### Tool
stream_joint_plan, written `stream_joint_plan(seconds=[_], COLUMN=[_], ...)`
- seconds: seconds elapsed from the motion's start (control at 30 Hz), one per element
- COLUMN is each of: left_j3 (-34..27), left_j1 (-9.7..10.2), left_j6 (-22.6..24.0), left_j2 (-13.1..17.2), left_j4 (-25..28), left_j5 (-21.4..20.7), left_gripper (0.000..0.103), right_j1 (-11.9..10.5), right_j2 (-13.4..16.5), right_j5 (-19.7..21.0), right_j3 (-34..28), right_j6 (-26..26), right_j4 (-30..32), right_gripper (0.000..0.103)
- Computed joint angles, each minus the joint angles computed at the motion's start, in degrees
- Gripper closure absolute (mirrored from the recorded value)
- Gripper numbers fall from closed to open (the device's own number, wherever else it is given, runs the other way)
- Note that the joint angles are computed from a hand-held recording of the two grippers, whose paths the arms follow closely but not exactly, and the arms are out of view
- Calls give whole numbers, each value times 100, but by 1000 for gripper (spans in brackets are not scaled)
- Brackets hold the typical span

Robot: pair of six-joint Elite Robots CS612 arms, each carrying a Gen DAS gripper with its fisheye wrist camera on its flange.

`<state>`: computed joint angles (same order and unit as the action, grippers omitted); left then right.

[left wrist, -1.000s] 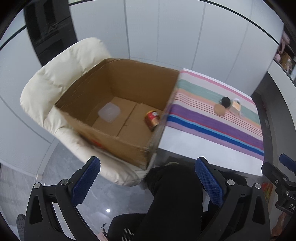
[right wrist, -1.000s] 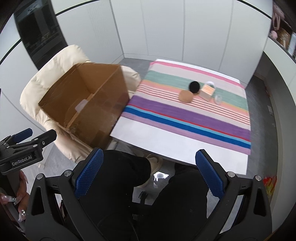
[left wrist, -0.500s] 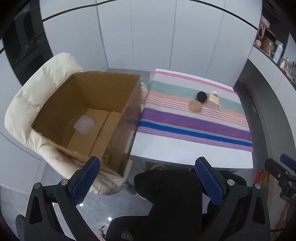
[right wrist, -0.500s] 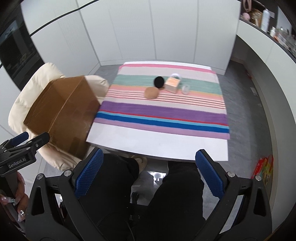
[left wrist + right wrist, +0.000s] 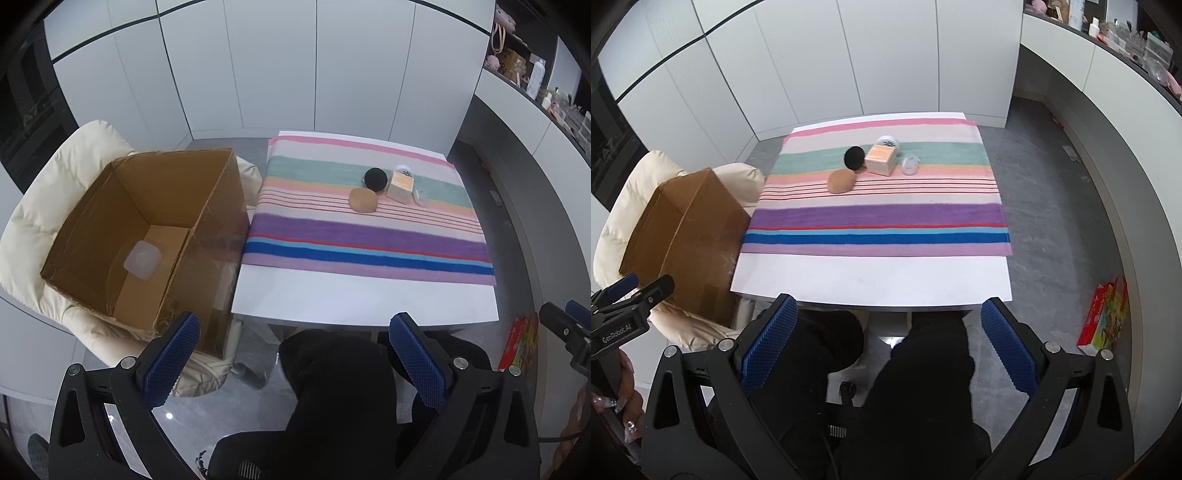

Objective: Organize objects
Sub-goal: 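Withdraw both tools from the box back toward the table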

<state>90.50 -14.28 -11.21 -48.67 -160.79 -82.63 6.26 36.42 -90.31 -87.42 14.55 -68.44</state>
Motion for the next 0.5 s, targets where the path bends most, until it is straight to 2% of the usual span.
stream_joint_plan(seconds=[0.23, 0.5], left_j3=[-383, -1157], left_j1=[-16, -15], left_j6=[44, 69], left_j2=[229, 743], left_j4=[295, 554], left_j5=[-96, -173], left_gripper=[0, 0], right_j1=[-143, -292], right_j2=[-31, -109], right_j5=[68, 61], right_j3=[213, 773], right_j6=[23, 104], right_j4=[22, -364], right_gripper=[2, 2])
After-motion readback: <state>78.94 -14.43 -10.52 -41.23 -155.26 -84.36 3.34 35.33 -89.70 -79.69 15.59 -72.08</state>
